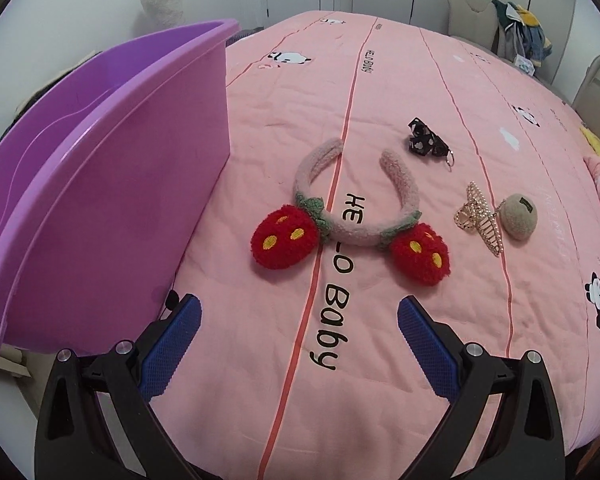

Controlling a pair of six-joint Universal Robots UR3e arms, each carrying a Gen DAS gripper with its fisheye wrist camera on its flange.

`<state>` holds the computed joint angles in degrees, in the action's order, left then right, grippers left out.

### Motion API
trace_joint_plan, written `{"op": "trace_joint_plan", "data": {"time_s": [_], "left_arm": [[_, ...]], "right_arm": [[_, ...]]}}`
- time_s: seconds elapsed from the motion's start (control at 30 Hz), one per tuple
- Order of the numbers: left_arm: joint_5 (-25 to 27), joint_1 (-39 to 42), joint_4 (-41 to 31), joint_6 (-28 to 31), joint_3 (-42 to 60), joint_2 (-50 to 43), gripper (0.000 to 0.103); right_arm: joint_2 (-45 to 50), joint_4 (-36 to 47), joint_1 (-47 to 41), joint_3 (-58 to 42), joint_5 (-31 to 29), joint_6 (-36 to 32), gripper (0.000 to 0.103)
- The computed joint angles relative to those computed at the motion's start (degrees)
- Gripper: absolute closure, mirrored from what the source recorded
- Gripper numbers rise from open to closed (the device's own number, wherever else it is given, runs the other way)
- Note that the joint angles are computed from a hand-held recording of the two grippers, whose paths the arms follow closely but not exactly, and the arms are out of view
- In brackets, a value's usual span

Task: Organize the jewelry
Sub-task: 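Grasp the grey fuzzy pouf with the right tool while the left tool reaches the pink headband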

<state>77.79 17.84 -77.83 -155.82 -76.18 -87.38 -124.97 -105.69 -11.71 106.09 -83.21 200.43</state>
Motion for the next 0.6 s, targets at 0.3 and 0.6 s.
{"op": "trace_joint_plan", "data": {"time_s": [0.3, 0.6], "left_arm": [[4.17, -5.17, 2.30, -5.81, 7.33, -10.41, 0.007], [9.35, -10.10, 1.19, -11.08, 22.44, -24.63, 0.006]], "right_arm": [[6.62, -6.09, 0.54, 0.83, -1.16, -0.61, 0.031], [19.76, -13.86, 1.06, -4.32, -2.35, -0.99, 0.031]]}}
